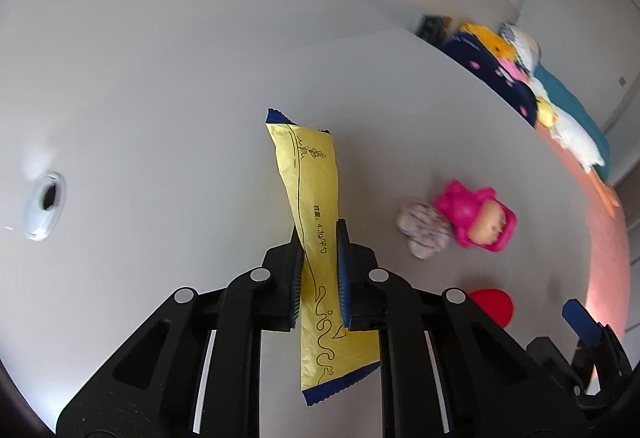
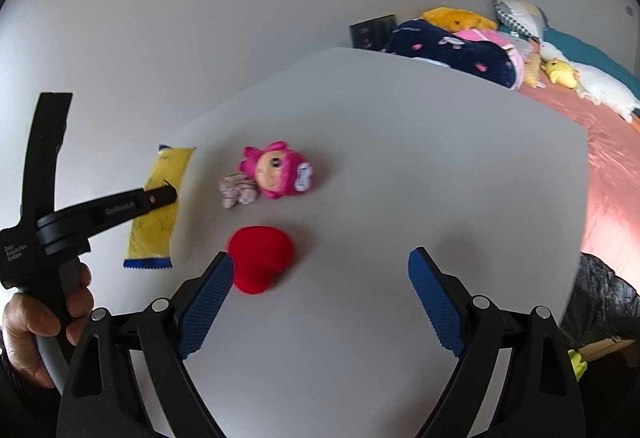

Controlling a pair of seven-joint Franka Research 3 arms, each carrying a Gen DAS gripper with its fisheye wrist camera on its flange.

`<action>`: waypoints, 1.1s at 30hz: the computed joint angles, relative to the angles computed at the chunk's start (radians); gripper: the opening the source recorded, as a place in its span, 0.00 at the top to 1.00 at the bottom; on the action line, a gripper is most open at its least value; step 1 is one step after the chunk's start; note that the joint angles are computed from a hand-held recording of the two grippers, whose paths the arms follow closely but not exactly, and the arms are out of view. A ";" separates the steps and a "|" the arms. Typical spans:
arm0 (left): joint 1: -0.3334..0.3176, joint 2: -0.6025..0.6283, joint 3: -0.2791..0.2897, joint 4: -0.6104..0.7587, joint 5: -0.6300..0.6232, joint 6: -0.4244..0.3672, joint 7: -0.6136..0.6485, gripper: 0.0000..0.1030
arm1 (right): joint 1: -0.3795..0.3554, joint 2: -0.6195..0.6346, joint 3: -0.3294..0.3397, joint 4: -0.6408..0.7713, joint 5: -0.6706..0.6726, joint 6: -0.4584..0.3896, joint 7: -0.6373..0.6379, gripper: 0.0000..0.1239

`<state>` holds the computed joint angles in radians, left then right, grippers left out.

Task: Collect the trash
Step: 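Grasp the yellow snack bag with the left tool while the right grasps the red heart plush, then carry snack bag and red heart over the trash bag and release both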

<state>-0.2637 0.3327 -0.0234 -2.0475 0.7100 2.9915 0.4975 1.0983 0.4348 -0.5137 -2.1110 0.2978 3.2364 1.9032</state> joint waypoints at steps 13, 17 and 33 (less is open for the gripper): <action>0.035 -0.069 0.035 -0.037 0.210 -0.009 -0.208 0.87 | -0.081 0.111 0.073 0.193 -0.155 -0.167 0.086 0.43; 0.057 -0.081 0.023 -0.055 0.214 0.006 -0.214 0.87 | -0.039 0.123 0.024 0.199 -0.230 -0.186 0.147 0.57; 0.033 -0.084 0.000 -0.064 0.235 0.037 -0.206 0.87 | 0.021 0.005 -0.057 0.031 -0.365 -0.067 0.298 0.61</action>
<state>-0.2305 0.2483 -0.0231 -2.1114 0.9453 3.0286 0.2913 1.1195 0.4399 -0.5707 -2.0801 -0.0673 3.1691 2.2010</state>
